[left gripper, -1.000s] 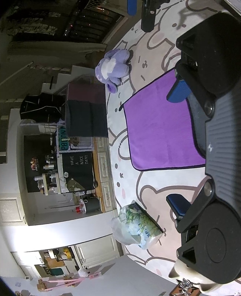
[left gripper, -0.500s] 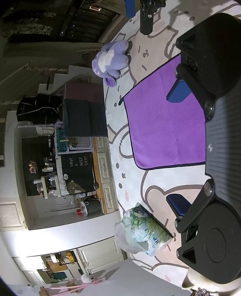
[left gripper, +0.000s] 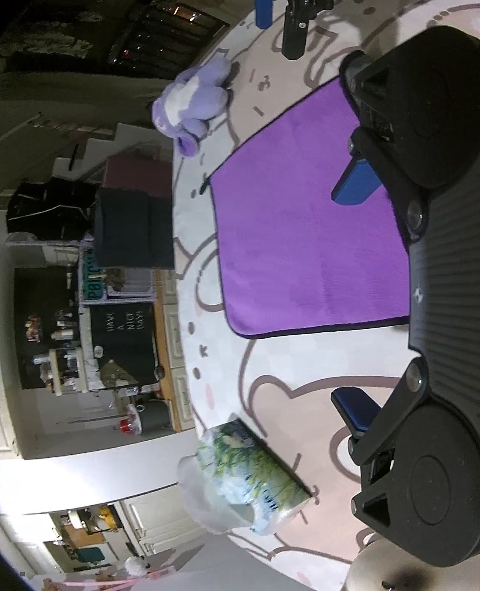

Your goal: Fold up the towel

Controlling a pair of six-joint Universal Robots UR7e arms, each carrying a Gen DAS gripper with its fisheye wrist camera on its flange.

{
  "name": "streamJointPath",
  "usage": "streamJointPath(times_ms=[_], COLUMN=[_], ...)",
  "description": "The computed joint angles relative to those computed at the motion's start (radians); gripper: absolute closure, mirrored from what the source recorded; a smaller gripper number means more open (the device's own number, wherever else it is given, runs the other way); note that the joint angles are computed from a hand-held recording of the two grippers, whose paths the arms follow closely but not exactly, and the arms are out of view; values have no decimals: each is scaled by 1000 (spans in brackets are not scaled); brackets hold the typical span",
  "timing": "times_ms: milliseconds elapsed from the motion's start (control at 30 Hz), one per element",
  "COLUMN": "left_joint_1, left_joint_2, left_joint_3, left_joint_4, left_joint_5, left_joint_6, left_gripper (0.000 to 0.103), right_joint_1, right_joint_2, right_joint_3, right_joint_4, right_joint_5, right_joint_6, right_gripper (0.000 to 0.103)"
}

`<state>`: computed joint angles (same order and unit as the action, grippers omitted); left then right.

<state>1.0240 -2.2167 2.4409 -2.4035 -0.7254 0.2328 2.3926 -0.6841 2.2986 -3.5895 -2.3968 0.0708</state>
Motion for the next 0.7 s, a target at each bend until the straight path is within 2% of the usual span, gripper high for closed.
streamJointPath(times_ms=[67, 133, 333, 400, 467, 533, 700], left_joint_1=[29, 58, 144, 156, 169, 191, 233], left_joint_2=[10, 22, 37, 35, 34, 44, 62], left_joint_3=[-1, -3, -21, -21, -27, -48, -87], left_joint_4=[-11, -22, -21, -25, -12, 26, 115], left_joint_5=[-29, -51, -157, -168, -185, -216, -263], left_joint_6=[32, 57, 120, 151, 178, 178, 176], left_gripper=[0, 0, 0, 2, 12, 21, 44], right_joint_1=[-12, -17, -33, -53, -82, -96, -136], right_joint_2=[24, 30, 49, 28, 11, -4, -50], right_joint_3=[9, 12, 23, 38, 63, 72, 96], right_joint_4=[-52, -35, -47, -26, -47, -18, 51], right_joint_5=[5, 3, -4, 32, 93, 109, 183], right_joint_6=[-53, -66, -38, -31, -44, -30, -1], right_gripper=[0, 0, 0, 0, 0, 1, 19])
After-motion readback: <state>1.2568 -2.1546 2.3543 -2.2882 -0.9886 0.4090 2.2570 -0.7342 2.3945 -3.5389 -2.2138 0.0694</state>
